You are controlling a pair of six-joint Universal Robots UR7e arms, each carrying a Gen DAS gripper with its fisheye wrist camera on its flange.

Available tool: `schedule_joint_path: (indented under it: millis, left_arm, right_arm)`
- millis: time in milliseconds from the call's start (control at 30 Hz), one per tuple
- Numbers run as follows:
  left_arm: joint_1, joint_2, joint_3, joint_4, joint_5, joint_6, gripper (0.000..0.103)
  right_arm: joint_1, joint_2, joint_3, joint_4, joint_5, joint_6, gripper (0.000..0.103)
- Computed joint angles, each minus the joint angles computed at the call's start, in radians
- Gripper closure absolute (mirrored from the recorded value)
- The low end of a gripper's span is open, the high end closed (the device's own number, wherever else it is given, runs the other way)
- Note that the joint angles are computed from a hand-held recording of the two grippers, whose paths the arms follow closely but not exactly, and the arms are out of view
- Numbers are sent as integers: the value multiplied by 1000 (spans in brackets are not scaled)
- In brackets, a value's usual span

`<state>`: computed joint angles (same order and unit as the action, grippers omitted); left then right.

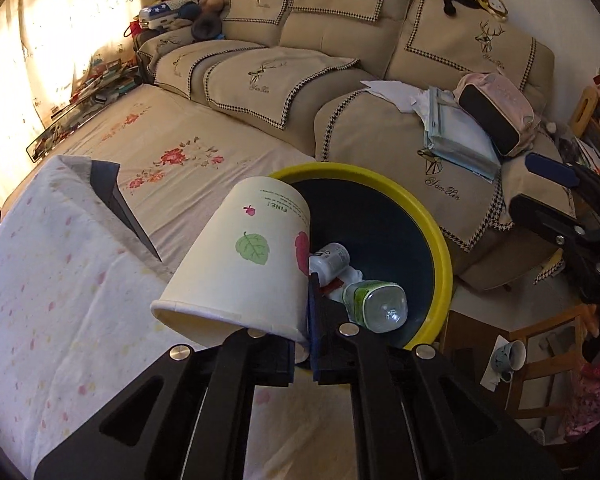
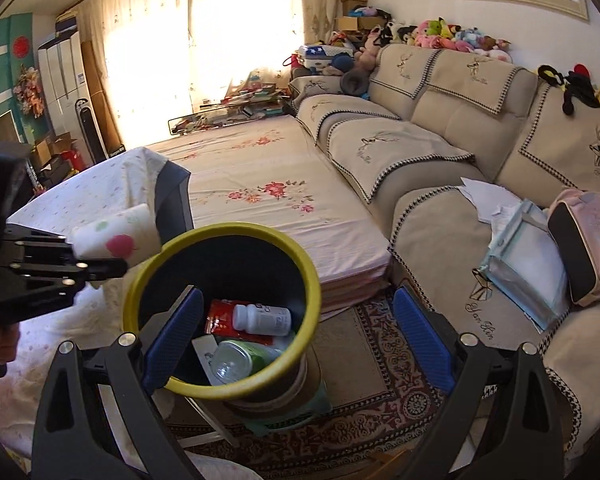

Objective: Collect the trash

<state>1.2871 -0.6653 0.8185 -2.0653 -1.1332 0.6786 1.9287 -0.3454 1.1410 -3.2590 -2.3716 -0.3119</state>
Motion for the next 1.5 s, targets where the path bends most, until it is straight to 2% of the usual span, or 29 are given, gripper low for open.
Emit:
schedule_joint_path:
  millis: [33,100,133,167,300,400,467,600,800,900,1167,1333,1500]
  left_arm:
    - [-2,17,-15,3,8,-6,94]
    - [-7,49,-40,-16,30,-13,72]
    - [-8,54,-38,-41,35,-15,50]
    - [-7,55,-38,-59,34,-16,43]
    - [-7,-5,23,-105,4,-44,41]
    - [-12,-132,192,-278,-3,-21,23]
    - [-16,-226,318,-419,1,-3,6]
    - [-17,-402,524,-652,46,-15,5]
    - [-3,-590,719,-885,202,-78,5]
    - [11,-661,772,-939,238,-112,5]
    - [27,-834,934,-1040,264,-176,5]
    - [21,-887,996,-1061,280,-179,5]
    - [8,-891,1009,-1069,292,-183,5]
  right_arm:
    - [-3,-7,14,-8,3,3,12]
    - [-6,-17,31,-12,7,7,12]
    - [-7,-20,37,-13,9,8,12]
    - [-7,-22,41,-15,14,8,12]
    - [0,-21,44,-8,37,10,12]
    - [16,-10,31,8,64,2,12]
    - [31,7,10,15,83,-17,12]
    - [62,44,-37,48,129,-54,12]
    - [103,84,-83,73,180,-86,10]
    - [119,89,-82,73,190,-89,10]
    - [149,65,-17,23,196,-80,9]
    - [157,48,26,-5,203,-78,8]
    - [160,45,36,-14,205,-77,8]
